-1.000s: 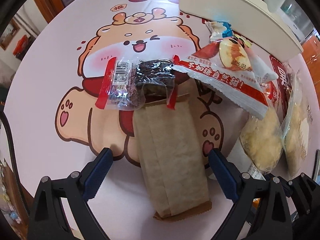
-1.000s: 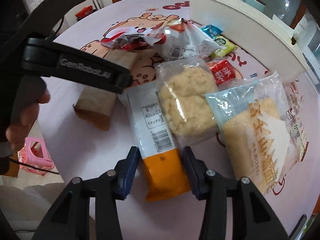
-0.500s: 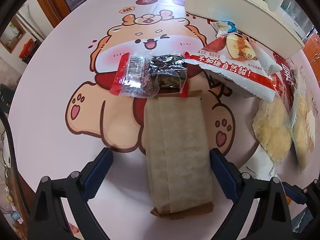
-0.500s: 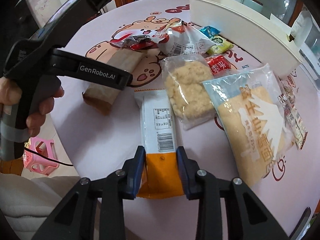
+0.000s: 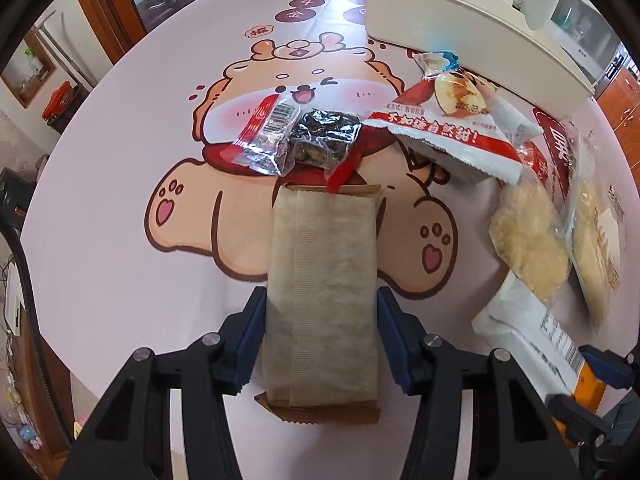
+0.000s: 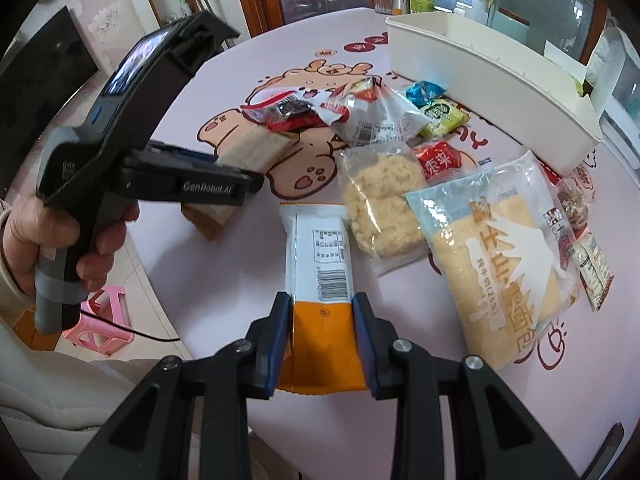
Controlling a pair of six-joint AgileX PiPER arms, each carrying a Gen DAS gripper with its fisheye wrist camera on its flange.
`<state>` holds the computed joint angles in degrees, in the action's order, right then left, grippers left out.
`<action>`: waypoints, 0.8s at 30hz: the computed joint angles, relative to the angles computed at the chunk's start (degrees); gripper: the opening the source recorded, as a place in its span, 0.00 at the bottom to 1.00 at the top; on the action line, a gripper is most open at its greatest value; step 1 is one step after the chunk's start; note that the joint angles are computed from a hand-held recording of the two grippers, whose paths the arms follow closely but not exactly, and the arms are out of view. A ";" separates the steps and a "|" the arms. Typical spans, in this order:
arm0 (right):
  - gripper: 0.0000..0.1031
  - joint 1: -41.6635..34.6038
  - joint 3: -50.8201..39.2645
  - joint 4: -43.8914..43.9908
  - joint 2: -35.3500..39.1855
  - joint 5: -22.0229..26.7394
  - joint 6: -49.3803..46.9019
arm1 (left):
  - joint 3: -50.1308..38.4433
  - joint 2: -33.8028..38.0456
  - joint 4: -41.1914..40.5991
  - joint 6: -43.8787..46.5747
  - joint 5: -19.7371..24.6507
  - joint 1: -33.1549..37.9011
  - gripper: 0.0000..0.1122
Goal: Organize snacks
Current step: 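Lift both snacks and carry them over the white tray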
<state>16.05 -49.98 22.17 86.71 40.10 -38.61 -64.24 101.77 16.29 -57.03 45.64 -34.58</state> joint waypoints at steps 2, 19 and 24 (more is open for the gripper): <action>0.30 -0.83 -0.48 1.59 -0.09 0.80 -1.63 | -0.39 0.68 -0.20 0.06 -0.37 -0.05 0.46; 0.30 -6.77 -10.11 11.44 -4.67 11.58 -8.74 | -15.16 -5.71 7.96 5.19 12.22 -3.64 0.46; 0.30 -10.02 -18.20 14.72 -4.98 13.10 -8.02 | -33.38 -1.47 10.24 13.25 17.86 -2.20 0.46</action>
<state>6.03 -68.19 36.89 81.73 53.20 -46.63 -97.61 100.29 26.53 -43.78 63.50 -36.78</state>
